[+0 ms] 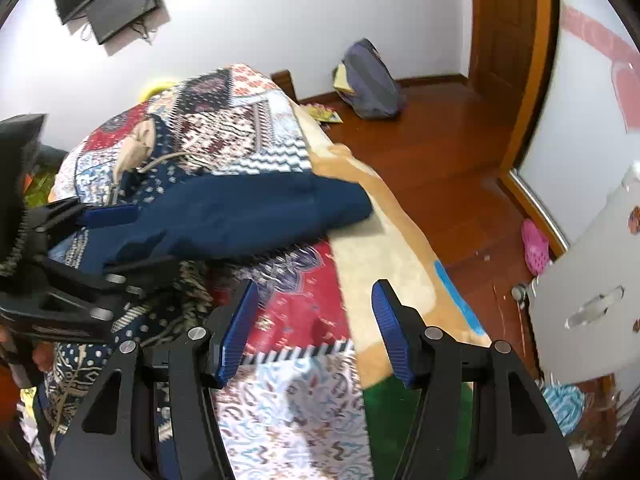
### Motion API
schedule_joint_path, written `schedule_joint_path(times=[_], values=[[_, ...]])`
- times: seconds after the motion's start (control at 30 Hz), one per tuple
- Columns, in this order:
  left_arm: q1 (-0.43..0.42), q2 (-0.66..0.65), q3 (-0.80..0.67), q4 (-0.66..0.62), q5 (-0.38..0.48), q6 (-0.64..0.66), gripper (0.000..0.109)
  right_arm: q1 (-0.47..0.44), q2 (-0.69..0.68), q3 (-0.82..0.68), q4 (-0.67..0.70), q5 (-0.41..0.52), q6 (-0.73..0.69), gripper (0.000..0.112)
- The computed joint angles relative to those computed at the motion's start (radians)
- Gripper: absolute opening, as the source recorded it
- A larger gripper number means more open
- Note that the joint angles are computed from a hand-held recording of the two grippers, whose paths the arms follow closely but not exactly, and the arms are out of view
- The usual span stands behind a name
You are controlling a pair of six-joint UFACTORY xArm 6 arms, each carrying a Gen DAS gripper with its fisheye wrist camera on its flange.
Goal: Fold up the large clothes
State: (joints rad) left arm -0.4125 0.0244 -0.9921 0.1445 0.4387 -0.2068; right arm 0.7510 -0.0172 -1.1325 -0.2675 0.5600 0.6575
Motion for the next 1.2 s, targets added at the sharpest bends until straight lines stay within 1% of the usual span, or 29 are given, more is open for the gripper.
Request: schedule_joint_path(times=[0.07, 0.1, 0.13, 0.23, 0.27, 0.3, 0.33, 0.37, 0.4, 0.47, 0.5, 0.57, 0.6, 0.63, 0.7, 0.8, 0.87, 0.93, 1.0, 1.1, 1.2], values=[[-0.013, 0.073, -0.057, 0.147, 0.010, -0.123, 0.088, -0.007, 0.001, 0.014, 0.016, -0.008, -0.006, 0.055], [-0.018, 0.111, -0.091, 0.198, 0.024, -0.167, 0.086, -0.010, -0.004, 0.024, 0.028, -0.012, -0.014, 0.055], [-0.021, 0.142, -0.120, 0.207, 0.031, -0.176, 0.084, -0.013, -0.008, 0.035, 0.037, -0.018, -0.020, 0.055], [-0.030, 0.229, -0.197, 0.119, 0.040, -0.106, 0.075, -0.023, -0.022, 0.068, 0.061, -0.038, -0.035, 0.055], [-0.032, 0.244, -0.210, 0.115, 0.039, -0.101, 0.071, -0.025, -0.023, 0.074, 0.073, -0.043, -0.040, 0.055], [-0.035, 0.263, -0.226, 0.130, 0.036, -0.106, 0.064, -0.027, -0.021, 0.077, 0.086, -0.047, -0.046, 0.055], [-0.036, 0.275, -0.235, 0.149, 0.026, -0.117, 0.060, -0.027, -0.019, 0.078, 0.098, -0.046, -0.052, 0.055], [-0.035, 0.283, -0.241, 0.168, 0.015, -0.133, 0.048, -0.027, -0.017, 0.077, 0.102, -0.043, -0.056, 0.055], [-0.034, 0.286, -0.243, 0.179, 0.000, -0.148, 0.027, -0.026, -0.019, 0.078, 0.098, -0.041, -0.057, 0.055], [-0.028, 0.290, -0.253, 0.218, 0.003, -0.197, 0.005, -0.022, -0.018, 0.074, 0.077, -0.033, -0.050, 0.055], [-0.021, 0.271, -0.237, 0.256, -0.013, -0.251, 0.005, -0.018, -0.017, 0.070, 0.068, -0.028, -0.046, 0.055], [-0.001, 0.215, -0.185, 0.266, -0.073, -0.281, 0.004, -0.013, -0.018, 0.068, 0.066, -0.028, -0.053, 0.055], [0.014, 0.171, -0.153, 0.322, -0.097, -0.338, 0.004, -0.010, -0.019, 0.065, 0.062, -0.029, -0.052, 0.055], [0.031, 0.129, -0.121, 0.343, -0.124, -0.358, 0.004, -0.007, -0.017, 0.060, 0.057, -0.028, -0.052, 0.055], [0.064, 0.038, -0.056, 0.341, -0.165, -0.363, 0.004, 0.001, -0.009, 0.042, 0.051, -0.021, -0.050, 0.055], [0.129, -0.105, 0.036, 0.343, -0.189, -0.366, 0.004, 0.014, 0.006, 0.015, 0.060, -0.026, -0.063, 0.055], [0.177, -0.198, 0.098, 0.310, -0.195, -0.333, 0.004, 0.025, 0.022, -0.013, 0.064, -0.026, -0.076, 0.055], [0.235, -0.306, 0.178, 0.244, -0.200, -0.274, 0.004, 0.039, 0.049, -0.057, 0.061, -0.020, -0.090, 0.055], [0.287, -0.381, 0.236, 0.210, -0.194, -0.236, 0.004, 0.052, 0.088, -0.115, 0.074, -0.013, -0.116, 0.055], [0.371, -0.495, 0.338, 0.160, -0.175, -0.183, 0.004, 0.075, 0.176, -0.233, 0.123, 0.012, -0.181, 0.055], [0.449, -0.576, 0.441, 0.054, -0.156, -0.103, 0.004, 0.098, 0.287, -0.368, 0.179, 0.063, -0.240, 0.055]])
